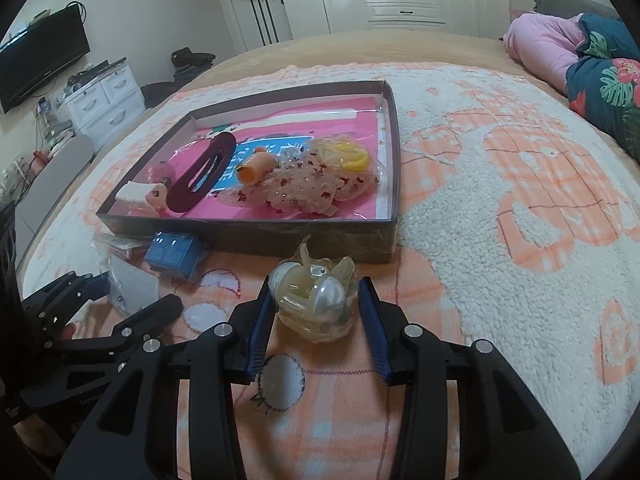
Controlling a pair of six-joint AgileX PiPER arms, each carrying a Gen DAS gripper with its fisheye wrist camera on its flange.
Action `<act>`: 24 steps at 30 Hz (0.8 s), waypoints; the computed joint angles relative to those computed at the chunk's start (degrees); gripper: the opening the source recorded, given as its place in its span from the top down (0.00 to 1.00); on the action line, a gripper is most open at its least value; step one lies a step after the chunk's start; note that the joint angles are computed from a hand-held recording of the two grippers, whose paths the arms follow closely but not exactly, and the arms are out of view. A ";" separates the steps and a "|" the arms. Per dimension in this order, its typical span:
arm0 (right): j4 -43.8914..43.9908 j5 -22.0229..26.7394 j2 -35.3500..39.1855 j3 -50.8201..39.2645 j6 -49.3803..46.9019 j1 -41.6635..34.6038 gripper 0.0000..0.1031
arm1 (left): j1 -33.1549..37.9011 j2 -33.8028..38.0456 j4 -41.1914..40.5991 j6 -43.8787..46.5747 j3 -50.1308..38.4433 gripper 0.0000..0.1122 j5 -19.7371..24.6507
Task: Organize jewelry
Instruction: 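Carry the earring card into the tray with the left tool while the right tool drops the claw clip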
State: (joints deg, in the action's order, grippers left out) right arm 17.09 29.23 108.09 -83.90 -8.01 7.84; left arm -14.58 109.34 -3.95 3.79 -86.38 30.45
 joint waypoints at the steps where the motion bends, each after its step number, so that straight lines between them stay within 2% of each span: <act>1: 0.24 0.04 -0.41 0.31 -0.31 0.04 0.61 | 0.23 -0.21 -1.27 1.07 0.10 0.48 0.10; 11: -0.38 -0.15 -3.66 2.50 -1.43 1.77 0.61 | 1.95 -3.14 -7.58 6.78 1.88 0.49 0.70; 24: -1.76 0.53 -5.39 2.36 -0.91 4.82 0.61 | 4.01 -7.02 -9.50 7.63 3.69 0.49 -0.07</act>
State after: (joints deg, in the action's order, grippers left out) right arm 15.33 29.76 102.70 -81.54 -8.92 12.65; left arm -10.57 102.31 -13.45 11.42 -82.68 30.38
